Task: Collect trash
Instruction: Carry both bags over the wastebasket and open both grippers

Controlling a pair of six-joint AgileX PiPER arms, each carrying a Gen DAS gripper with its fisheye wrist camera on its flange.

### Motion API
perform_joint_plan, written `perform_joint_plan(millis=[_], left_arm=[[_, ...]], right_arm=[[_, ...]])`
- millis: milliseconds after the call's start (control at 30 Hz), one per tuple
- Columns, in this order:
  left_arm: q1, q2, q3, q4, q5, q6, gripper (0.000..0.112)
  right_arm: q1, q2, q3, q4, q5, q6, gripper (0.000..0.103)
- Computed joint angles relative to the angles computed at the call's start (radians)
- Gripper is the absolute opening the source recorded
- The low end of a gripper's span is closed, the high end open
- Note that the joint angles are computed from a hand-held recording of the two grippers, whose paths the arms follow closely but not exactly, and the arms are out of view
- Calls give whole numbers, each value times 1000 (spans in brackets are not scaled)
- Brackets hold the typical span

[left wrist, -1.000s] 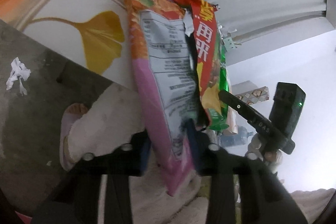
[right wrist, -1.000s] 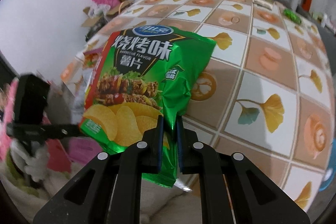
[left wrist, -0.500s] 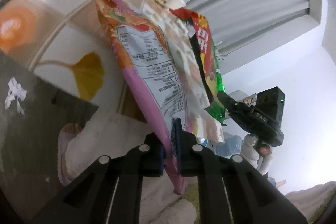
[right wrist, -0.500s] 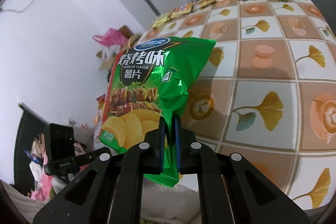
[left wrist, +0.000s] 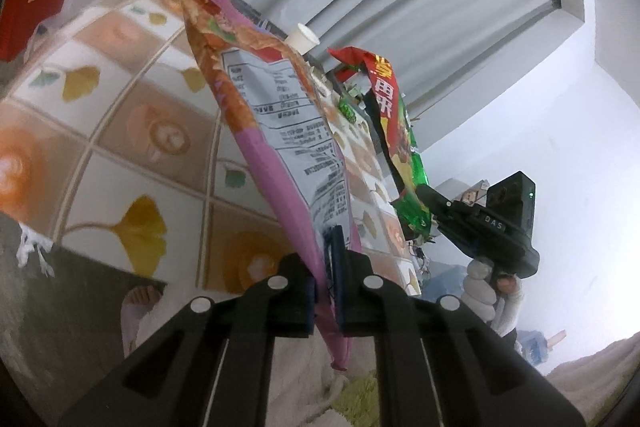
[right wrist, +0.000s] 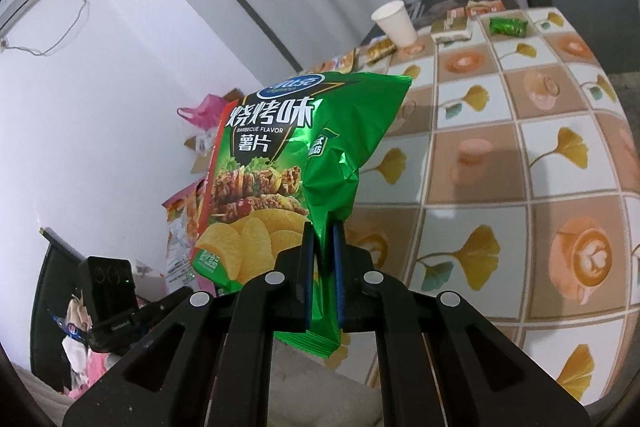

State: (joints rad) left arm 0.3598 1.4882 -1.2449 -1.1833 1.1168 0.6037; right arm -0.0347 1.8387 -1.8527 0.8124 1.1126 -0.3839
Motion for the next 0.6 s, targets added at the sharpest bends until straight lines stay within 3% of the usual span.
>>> perform_joint_plan(millis=[433,600], left_arm=[[-5,-5,-37,0,-27,69,5],[-63,36,-128,22,-57,49,5]], right_arm=[[-90,-40,-11,60,-26,-30,7],[-149,-80,43,107,-42,-70,7]])
